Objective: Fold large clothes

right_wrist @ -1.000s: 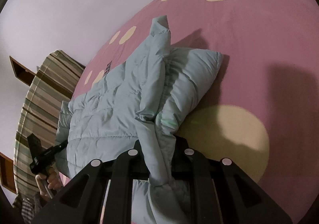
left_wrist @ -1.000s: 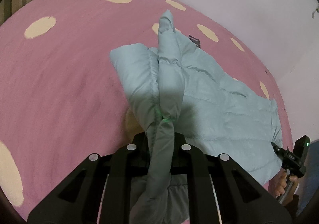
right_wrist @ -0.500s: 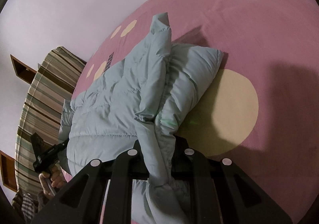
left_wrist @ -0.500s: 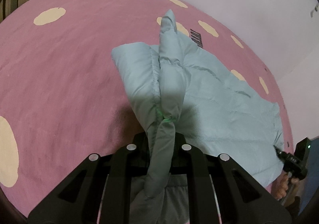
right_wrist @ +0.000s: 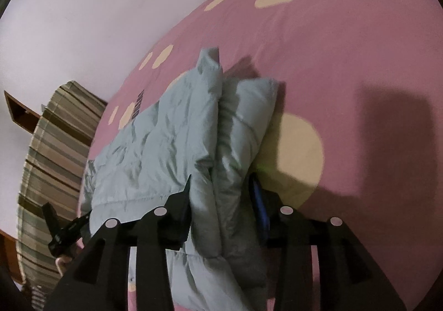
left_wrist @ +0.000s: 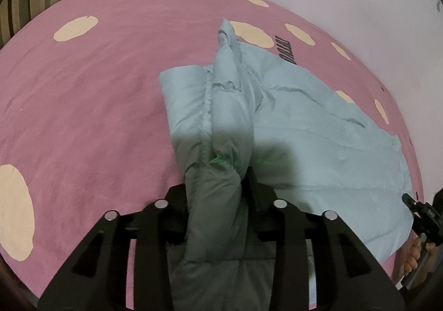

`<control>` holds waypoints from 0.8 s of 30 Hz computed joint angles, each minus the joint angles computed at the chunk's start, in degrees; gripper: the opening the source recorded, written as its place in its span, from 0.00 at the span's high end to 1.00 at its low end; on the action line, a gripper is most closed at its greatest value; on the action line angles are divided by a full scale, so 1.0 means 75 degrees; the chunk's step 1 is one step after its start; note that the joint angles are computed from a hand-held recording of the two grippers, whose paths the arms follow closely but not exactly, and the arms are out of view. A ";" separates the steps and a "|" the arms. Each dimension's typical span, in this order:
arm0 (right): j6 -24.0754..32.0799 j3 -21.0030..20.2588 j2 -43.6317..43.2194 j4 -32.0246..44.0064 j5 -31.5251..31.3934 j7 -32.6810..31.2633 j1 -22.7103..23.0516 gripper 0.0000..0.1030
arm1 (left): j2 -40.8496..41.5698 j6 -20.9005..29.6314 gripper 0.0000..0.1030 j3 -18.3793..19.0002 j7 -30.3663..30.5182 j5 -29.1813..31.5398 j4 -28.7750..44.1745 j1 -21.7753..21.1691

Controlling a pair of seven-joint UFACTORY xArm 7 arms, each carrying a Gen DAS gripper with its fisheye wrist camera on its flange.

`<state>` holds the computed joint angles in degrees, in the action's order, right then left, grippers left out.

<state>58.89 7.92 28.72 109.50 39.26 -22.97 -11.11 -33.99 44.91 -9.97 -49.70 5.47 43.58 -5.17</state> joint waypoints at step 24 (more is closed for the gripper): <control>-0.1977 0.0238 -0.1658 -0.2018 -0.1211 -0.1227 0.2376 0.71 | -0.0254 -0.0371 0.35 0.0104 0.0066 -0.0317 -0.0260 -0.0010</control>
